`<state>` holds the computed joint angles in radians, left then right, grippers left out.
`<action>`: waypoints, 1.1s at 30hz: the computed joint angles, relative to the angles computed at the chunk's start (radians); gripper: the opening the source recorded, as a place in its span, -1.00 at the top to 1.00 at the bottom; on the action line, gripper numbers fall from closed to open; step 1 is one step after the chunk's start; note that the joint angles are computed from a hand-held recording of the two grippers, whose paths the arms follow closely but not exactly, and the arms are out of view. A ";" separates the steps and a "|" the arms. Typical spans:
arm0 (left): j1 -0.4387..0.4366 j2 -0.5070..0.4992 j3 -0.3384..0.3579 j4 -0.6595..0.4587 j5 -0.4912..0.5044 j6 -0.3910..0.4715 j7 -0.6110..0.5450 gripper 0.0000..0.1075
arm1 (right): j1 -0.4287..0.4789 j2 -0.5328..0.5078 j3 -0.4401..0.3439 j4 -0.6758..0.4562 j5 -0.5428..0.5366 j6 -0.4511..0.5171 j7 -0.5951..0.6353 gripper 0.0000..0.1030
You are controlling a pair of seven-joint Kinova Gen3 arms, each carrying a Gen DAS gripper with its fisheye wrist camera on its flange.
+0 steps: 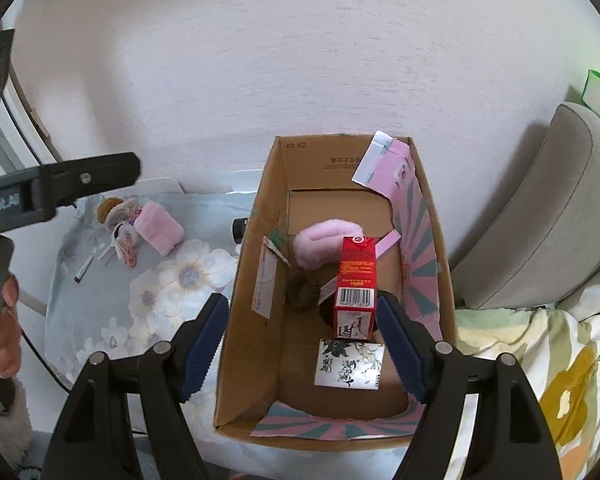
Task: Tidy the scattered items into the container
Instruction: 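Open both tools to drop the items in the box and withdraw, then grasp the white lip gloss tube with the left tool while the right tool grasps the pink slipper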
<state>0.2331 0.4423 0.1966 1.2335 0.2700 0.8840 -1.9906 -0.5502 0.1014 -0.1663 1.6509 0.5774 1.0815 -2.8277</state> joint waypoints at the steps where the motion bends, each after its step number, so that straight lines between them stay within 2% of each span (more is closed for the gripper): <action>1: -0.015 -0.004 0.001 0.000 0.008 0.008 -0.008 -0.87 | -0.005 0.002 -0.003 -0.004 0.007 0.004 -0.006 -0.41; 8: -0.086 -0.044 -0.028 0.012 0.008 0.000 -0.058 -0.87 | -0.026 0.037 0.002 -0.053 0.028 -0.011 -0.015 -0.41; 17: -0.227 -0.061 -0.078 -0.005 0.017 -0.052 -0.104 -0.87 | -0.063 0.123 0.035 -0.164 0.019 -0.010 0.054 -0.41; 22: -0.288 -0.025 -0.084 -0.021 0.016 -0.051 -0.125 -0.87 | -0.077 0.178 0.053 -0.232 -0.021 -0.023 0.127 -0.41; 26: -0.356 0.023 -0.060 -0.023 0.067 -0.035 -0.184 -0.87 | -0.090 0.244 0.071 -0.310 -0.056 -0.014 0.209 -0.41; 30: -0.374 0.077 -0.062 -0.013 0.067 -0.044 -0.220 -0.87 | -0.088 0.317 0.090 -0.386 -0.110 -0.023 0.293 -0.41; 33: -0.407 0.134 -0.043 -0.018 0.092 -0.034 -0.260 -0.86 | -0.083 0.397 0.102 -0.482 -0.162 0.018 0.387 -0.41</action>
